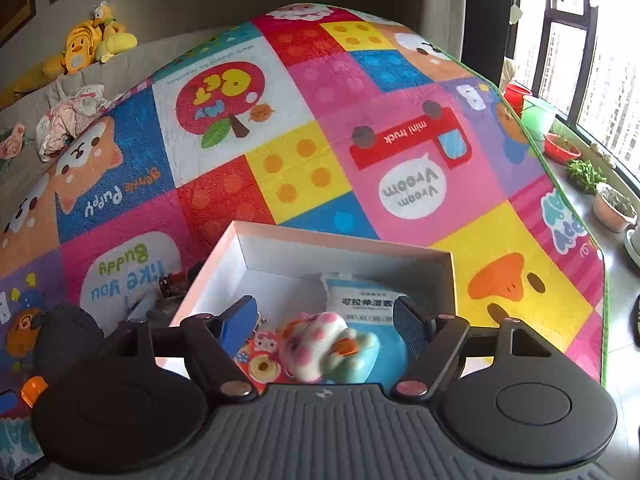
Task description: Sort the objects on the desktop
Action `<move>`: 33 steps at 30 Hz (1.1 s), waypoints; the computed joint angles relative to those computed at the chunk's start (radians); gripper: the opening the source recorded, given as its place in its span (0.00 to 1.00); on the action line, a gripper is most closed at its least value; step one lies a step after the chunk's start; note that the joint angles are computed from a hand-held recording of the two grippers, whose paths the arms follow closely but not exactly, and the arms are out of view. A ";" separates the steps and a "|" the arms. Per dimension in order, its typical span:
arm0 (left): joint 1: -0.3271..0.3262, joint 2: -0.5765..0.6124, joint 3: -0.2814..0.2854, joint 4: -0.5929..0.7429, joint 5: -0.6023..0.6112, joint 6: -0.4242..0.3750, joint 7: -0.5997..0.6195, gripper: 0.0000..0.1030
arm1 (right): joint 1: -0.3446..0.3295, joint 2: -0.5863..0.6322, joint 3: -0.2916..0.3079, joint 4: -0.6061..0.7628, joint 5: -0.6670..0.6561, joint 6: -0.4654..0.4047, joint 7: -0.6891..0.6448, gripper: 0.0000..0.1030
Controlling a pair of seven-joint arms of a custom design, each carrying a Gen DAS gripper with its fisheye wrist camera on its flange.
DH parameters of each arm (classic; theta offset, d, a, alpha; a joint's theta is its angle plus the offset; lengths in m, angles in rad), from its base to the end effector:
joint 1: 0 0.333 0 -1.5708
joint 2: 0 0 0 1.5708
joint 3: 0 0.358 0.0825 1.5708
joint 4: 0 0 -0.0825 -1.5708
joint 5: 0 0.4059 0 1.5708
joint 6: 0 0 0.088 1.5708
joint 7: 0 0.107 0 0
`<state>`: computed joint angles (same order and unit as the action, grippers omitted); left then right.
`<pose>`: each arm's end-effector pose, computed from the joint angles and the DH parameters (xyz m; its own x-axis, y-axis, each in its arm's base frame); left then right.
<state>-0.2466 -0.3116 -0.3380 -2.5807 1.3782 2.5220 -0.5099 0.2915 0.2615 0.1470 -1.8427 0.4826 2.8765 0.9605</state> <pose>0.3624 -0.2519 0.4052 0.3307 -0.9411 0.0701 -0.5070 -0.2399 -0.8279 0.6469 0.2633 0.5021 0.5807 -0.8139 -0.0187 -0.5645 -0.3859 -0.7297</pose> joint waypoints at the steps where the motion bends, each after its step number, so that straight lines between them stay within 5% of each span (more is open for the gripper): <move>1: 0.004 -0.002 0.002 -0.006 0.011 0.005 -0.021 0.92 | 0.010 0.002 0.005 0.016 -0.006 -0.014 0.006 0.74; 5: 0.012 -0.004 0.012 -0.021 0.075 0.045 -0.094 0.92 | 0.088 0.071 -0.013 0.160 -0.119 -0.162 0.094 0.73; 7: 0.010 -0.010 0.007 -0.025 0.104 0.039 -0.123 0.93 | 0.149 0.148 -0.048 0.279 -0.225 -0.253 0.191 0.64; 9: 0.005 -0.010 0.007 -0.027 0.123 0.037 -0.138 0.93 | 0.208 0.233 -0.085 0.401 -0.331 -0.340 0.285 0.40; 14: -0.009 -0.011 0.010 -0.030 0.154 0.023 -0.169 0.94 | 0.323 0.388 -0.188 0.565 -0.559 -0.379 0.494 0.27; 21: -0.018 -0.010 0.013 -0.030 0.162 0.012 -0.172 0.94 | 0.330 0.411 -0.184 0.571 -0.657 -0.400 0.519 0.28; 33: -0.039 -0.005 0.002 -0.021 0.079 -0.010 -0.081 0.94 | 0.199 0.172 -0.028 0.251 -0.448 -0.451 0.199 0.27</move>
